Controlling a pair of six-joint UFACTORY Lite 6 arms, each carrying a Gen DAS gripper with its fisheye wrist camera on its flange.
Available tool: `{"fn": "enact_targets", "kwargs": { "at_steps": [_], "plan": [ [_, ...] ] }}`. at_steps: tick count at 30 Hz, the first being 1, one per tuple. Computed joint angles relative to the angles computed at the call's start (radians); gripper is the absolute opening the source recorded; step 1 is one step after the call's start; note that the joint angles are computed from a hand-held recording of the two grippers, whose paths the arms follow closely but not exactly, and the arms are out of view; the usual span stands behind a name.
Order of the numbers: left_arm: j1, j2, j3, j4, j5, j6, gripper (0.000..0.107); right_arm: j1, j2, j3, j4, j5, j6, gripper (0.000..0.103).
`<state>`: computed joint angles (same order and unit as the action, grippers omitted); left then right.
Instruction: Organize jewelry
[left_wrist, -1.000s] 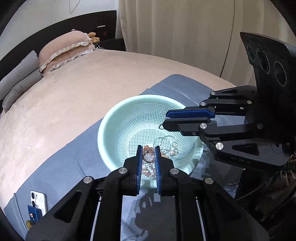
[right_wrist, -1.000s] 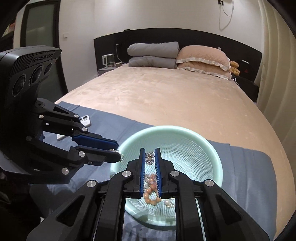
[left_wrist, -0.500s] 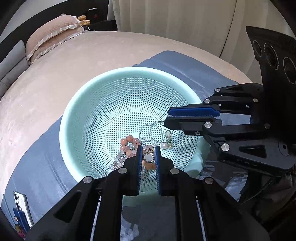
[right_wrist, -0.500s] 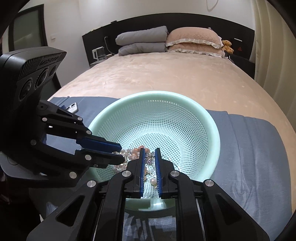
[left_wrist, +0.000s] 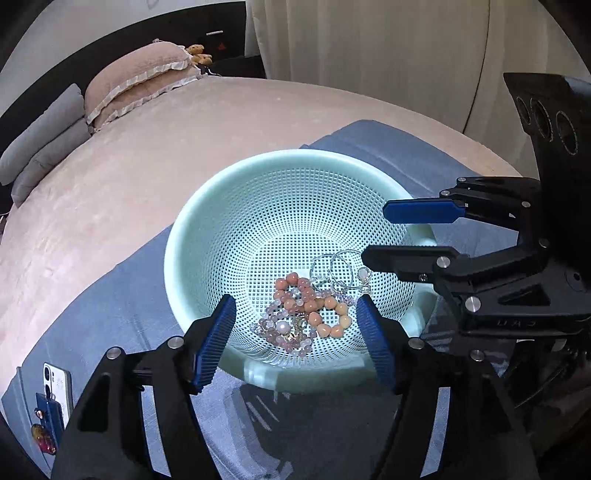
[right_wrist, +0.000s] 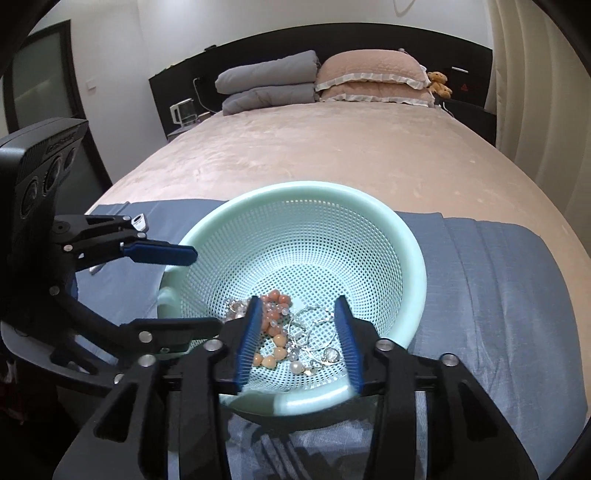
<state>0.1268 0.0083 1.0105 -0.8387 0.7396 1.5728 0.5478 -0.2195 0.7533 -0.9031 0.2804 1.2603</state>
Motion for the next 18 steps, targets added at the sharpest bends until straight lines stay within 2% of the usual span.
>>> {"fn": "enact_targets", "kwargs": {
  "at_steps": [1,2,3,5,6,13,18],
  "plan": [
    [0.013,-0.012,-0.003,0.001,0.017,-0.001,0.071,0.014,-0.009,0.001,-0.002,0.021,0.009,0.054],
    [0.023,-0.027,-0.011,-0.002,0.026,0.0,0.076,0.035,-0.022,0.001,-0.014,0.051,0.03,0.064],
    [0.031,-0.044,-0.023,-0.01,0.024,0.004,0.083,0.061,-0.035,0.003,-0.035,0.095,0.065,0.069],
    [0.063,-0.092,-0.058,-0.045,0.04,0.035,0.089,0.1,-0.07,-0.001,-0.051,0.167,0.103,0.084],
    [0.081,-0.113,-0.072,-0.054,0.055,0.046,0.093,0.114,-0.096,-0.009,-0.046,0.191,0.113,0.086],
    [0.234,-0.243,-0.148,-0.089,0.179,0.096,0.097,0.253,-0.248,-0.05,-0.022,0.402,0.158,0.087],
    [0.346,-0.344,-0.231,-0.127,0.233,0.169,0.097,0.395,-0.328,-0.093,-0.043,0.551,0.237,0.087]
  ]
}}
